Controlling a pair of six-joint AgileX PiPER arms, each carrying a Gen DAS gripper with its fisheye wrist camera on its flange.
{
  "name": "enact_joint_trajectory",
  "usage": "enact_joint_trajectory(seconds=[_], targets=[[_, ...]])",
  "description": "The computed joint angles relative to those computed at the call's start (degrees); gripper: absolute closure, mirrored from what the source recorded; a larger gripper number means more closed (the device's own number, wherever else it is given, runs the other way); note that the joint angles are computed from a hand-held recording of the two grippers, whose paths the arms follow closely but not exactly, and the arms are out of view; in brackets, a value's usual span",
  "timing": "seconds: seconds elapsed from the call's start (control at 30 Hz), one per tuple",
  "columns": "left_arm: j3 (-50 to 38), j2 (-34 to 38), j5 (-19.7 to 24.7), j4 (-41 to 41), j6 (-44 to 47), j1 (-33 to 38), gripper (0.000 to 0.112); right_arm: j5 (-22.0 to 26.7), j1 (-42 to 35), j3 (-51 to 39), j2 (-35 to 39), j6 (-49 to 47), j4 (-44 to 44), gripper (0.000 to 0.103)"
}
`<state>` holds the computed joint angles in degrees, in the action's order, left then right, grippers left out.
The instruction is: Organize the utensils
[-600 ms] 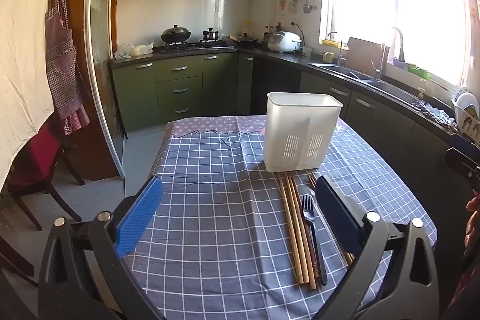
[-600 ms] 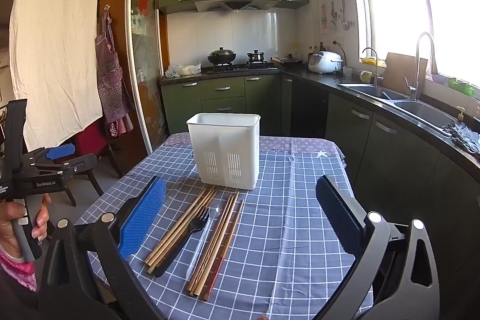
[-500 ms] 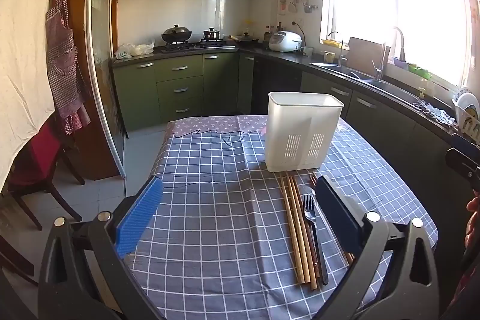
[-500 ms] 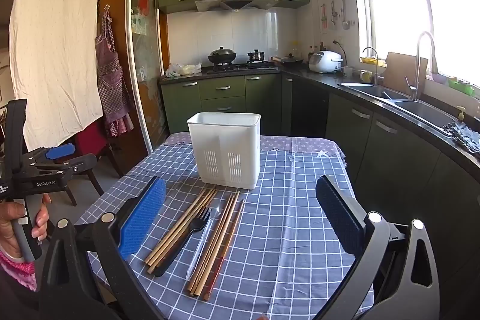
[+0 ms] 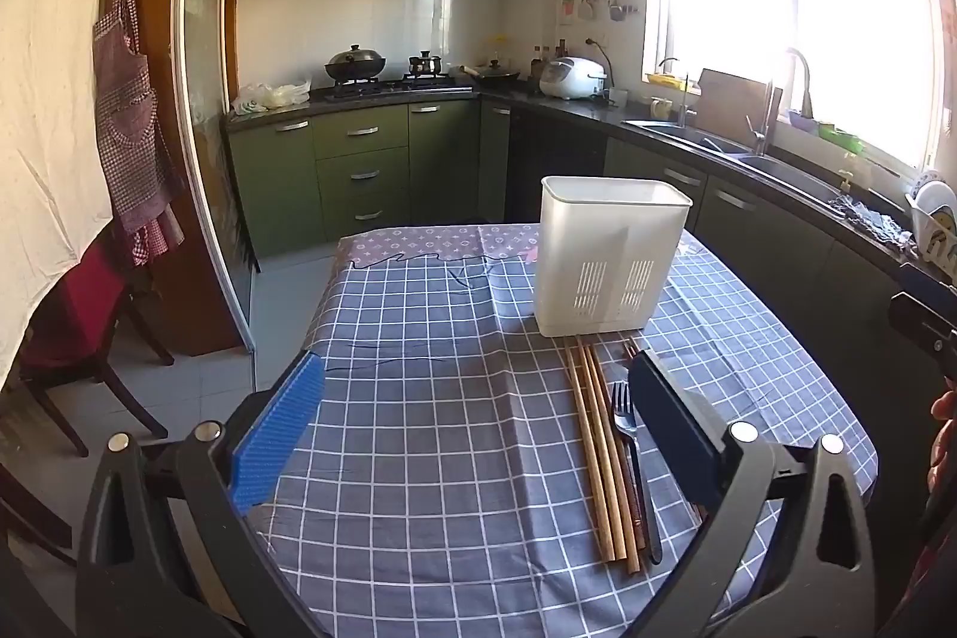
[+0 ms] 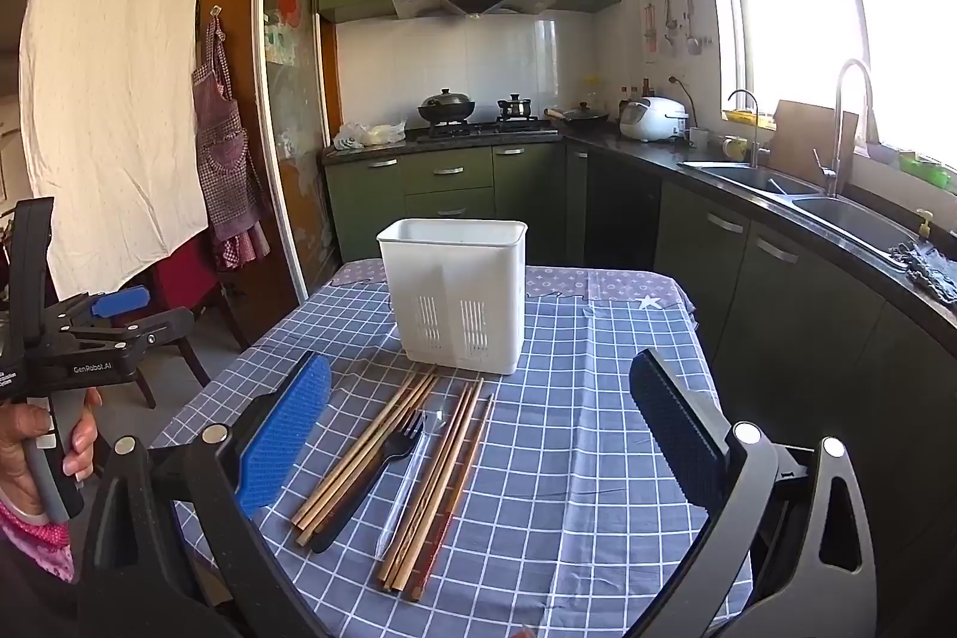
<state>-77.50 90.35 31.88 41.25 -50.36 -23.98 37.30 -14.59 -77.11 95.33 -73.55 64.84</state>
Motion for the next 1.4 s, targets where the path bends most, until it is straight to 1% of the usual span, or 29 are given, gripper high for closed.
enact_joint_trajectory(seconds=[0.2,0.53,1.17,1.4], targets=[[-0.2,0.2,0.1,-0.5,0.7,0.2,0.016,0.2,0.1,-0.6,0.3,1.0,-0.7,0.004],[0.4,0.2,0.2,0.7,-0.6,-0.1,0.016,-0.5,0.9,-0.7,0.6,1.6,-1.3,0.004],[0.2,0.6,0.7,1.7,-1.9,-0.7,0.016,-1.4,1.6,-0.5,0.9,1.5,-1.2,0.004],[0.4,0.8,0.4,1.1,-1.4,-0.5,0.016,-1.0,1.2,-0.5,1.0,0.9,-0.8,0.004]])
